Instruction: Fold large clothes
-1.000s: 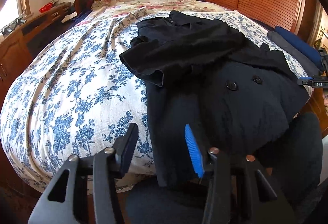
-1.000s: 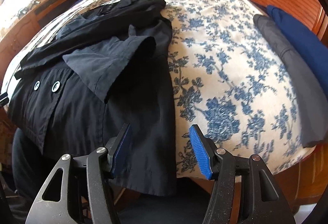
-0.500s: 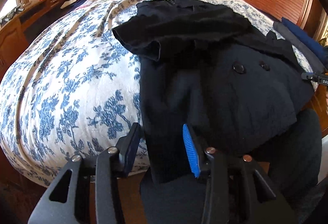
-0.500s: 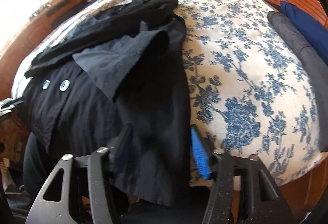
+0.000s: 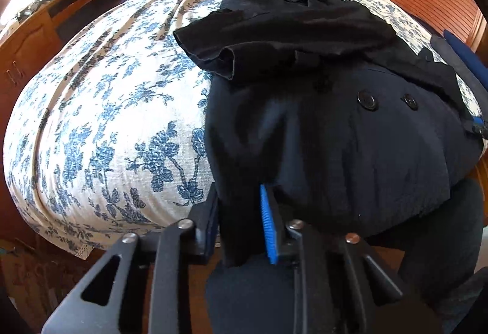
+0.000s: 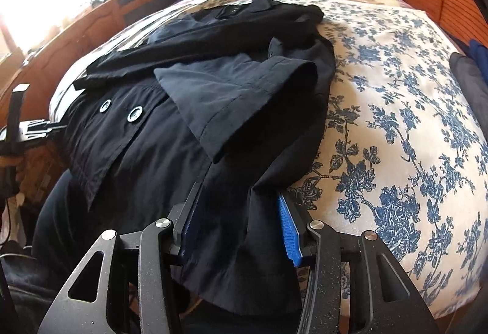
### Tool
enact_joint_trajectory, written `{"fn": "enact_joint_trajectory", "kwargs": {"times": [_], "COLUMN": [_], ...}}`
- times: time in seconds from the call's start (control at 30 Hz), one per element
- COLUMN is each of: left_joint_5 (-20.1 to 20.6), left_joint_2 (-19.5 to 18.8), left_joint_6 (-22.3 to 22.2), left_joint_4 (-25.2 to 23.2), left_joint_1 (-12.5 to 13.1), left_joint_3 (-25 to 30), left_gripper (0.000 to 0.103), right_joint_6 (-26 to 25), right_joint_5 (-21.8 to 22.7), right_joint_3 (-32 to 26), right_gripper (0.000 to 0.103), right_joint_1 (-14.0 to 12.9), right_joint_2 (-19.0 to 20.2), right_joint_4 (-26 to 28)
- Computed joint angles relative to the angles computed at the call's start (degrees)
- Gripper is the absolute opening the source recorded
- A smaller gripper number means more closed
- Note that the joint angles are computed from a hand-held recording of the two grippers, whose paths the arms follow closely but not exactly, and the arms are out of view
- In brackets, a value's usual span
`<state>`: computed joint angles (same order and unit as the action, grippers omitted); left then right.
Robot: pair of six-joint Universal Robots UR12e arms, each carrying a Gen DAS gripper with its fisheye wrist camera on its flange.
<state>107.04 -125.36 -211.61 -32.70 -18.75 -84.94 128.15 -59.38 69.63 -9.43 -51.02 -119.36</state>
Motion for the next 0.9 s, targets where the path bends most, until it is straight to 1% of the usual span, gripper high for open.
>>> {"fn": "enact_joint_trajectory", "kwargs": {"times": [0.07, 0.13, 0.27, 0.4, 0.43, 0.47, 0.5, 0.53, 0.57, 0.6, 0.63, 0.73, 0.8, 0.9], "left_joint_5": [-0.36, -0.34, -0.94, -2.30, -2.73, -3.20, -3.48, -4.06, -4.00, -3.61, -3.41, -3.66, -3.54, -3.76], "left_joint_2": [0.10, 0.11, 0.01, 0.35, 0.50, 0.71, 0.94, 1.22, 1.43, 1.71, 1.96, 3.36, 4.03, 4.82], "left_joint_6": [-0.28, 0.14, 2.71, 4.57, 4.98, 5.38, 5.73, 6.59, 6.99, 7.29, 7.29, 6.48, 6.27, 6.00], "left_joint_4": [0.90, 0.06, 0.36, 3.26, 4.24, 5.04, 5.59, 6.58, 7.08, 8.05, 9.09, 14.75, 17.17, 19.56], "left_joint_1": [0.14, 0.15, 0.25, 0.59, 0.66, 0.72, 0.74, 0.80, 0.77, 0.73, 0.74, 0.96, 1.07, 1.23], "left_joint_3": [-0.33, -0.24, -0.28, -1.56, -2.00, -2.38, -2.67, -3.03, -3.23, -3.50, -3.81, -5.57, -6.12, -6.37], "left_gripper": [0.022, 0.022, 0.022, 0.022, 0.013, 0.007, 0.006, 0.004, 0.003, 0.003, 0.002, 0.002, 0.002, 0.002], "right_joint_6": [0.22, 1.23, 3.39, 5.93, 6.02, 6.05, 6.38, 6.69, 6.96, 6.91, 7.08, 8.07, 8.90, 11.31], "right_joint_5": [0.59, 1.02, -0.12, -1.57, -1.65, -1.84, -2.38, -2.82, -3.18, -3.17, -2.88, -0.20, 1.90, 6.72], "right_joint_3": [0.09, 0.60, 3.03, 5.61, 5.82, 6.16, 6.30, 6.41, 6.38, 6.23, 6.22, 6.72, 7.36, 7.85], "right_gripper": [0.047, 0.046, 0.046, 0.046, 0.046, 0.045, 0.042, 0.034, 0.023, 0.020, 0.016, 0.012, 0.011, 0.010], "right_joint_1": [-0.41, -0.86, -1.28, -1.43, -1.42, -1.38, -1.27, -1.19, -1.06, -1.00, -0.95, -1.11, -1.25, -1.81], "right_joint_2": [-0.01, -0.18, -1.51, -2.96, -3.09, -3.27, -3.30, -3.31, -3.28, -3.24, -3.29, -3.81, -4.41, -5.31], "right_joint_4": [0.61, 0.49, -2.32, -4.99, -5.07, -5.23, -5.57, -5.81, -5.66, -5.07, -4.82, -5.31, -7.00, -9.03]}}
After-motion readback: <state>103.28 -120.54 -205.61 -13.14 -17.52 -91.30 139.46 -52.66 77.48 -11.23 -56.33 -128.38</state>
